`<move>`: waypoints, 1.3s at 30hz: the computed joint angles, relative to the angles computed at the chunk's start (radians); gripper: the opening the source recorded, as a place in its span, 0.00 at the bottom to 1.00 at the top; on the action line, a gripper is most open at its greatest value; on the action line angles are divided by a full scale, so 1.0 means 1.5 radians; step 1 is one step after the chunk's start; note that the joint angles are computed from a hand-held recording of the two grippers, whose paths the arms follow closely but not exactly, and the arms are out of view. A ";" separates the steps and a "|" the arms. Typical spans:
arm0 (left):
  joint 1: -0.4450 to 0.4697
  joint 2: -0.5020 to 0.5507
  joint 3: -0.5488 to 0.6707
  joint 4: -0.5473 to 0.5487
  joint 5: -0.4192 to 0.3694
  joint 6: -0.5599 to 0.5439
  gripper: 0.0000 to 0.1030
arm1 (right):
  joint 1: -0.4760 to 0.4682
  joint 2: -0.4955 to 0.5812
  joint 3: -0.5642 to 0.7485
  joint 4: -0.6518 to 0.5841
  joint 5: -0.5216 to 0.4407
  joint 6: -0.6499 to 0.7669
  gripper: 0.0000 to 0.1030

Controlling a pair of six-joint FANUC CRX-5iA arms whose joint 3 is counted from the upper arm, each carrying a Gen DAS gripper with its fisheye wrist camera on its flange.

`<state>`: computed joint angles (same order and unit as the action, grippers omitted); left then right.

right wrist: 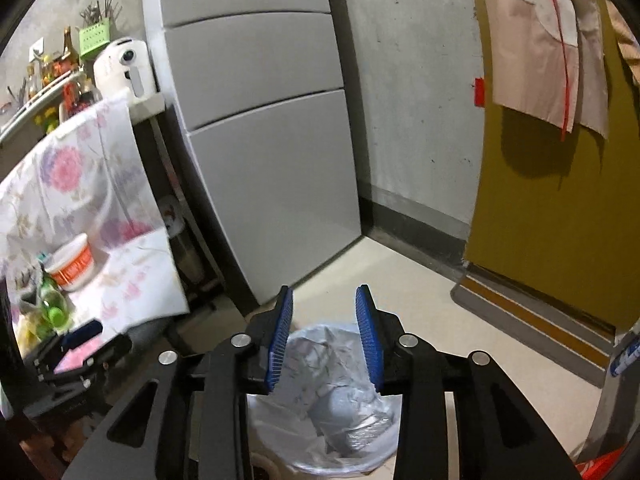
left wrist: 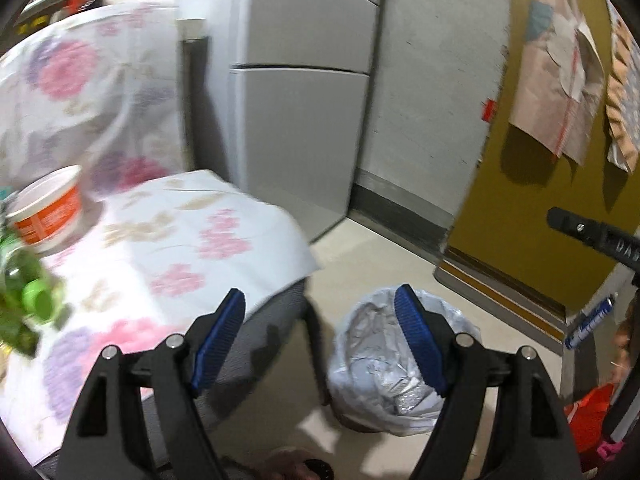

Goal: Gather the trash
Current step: 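Drop the carton and cloth into the trash bin with both tools, then grasp the grey glove with the right tool and lift it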

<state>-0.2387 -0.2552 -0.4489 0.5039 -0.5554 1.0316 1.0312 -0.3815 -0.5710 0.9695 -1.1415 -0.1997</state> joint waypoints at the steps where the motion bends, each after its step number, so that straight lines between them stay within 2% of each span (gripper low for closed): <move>1: 0.013 -0.011 -0.002 -0.008 -0.005 0.008 0.73 | -0.002 0.000 0.005 0.000 0.023 0.004 0.36; 3: 0.045 -0.038 -0.008 -0.022 -0.017 0.021 0.73 | 0.009 0.025 0.032 0.013 0.024 0.016 0.36; 6: 0.101 -0.078 -0.011 -0.046 -0.047 0.041 0.73 | 0.011 0.057 0.068 0.019 0.077 0.059 0.37; 8: 0.151 -0.108 -0.014 -0.055 -0.075 0.050 0.73 | 0.012 0.083 0.094 0.022 0.114 0.088 0.51; 11: 0.226 -0.147 -0.019 -0.068 -0.113 0.061 0.73 | 0.015 0.128 0.136 0.022 0.169 0.134 0.60; 18: 0.416 -0.219 -0.036 -0.075 -0.190 0.048 0.78 | 0.030 0.244 0.259 -0.040 0.268 0.284 0.65; 24: 0.561 -0.241 -0.039 -0.093 -0.205 0.043 0.86 | 0.041 0.346 0.380 -0.119 0.309 0.418 0.69; 31: 0.656 -0.204 -0.014 -0.118 -0.201 0.052 0.87 | 0.047 0.484 0.572 -0.245 0.285 0.606 0.72; 35: 0.675 -0.176 0.003 -0.135 -0.193 0.059 0.87 | 0.045 0.584 0.727 -0.328 0.220 0.713 0.72; 39: 0.677 -0.148 0.021 -0.147 -0.189 0.075 0.87 | 0.045 0.677 0.878 -0.362 0.146 0.789 0.72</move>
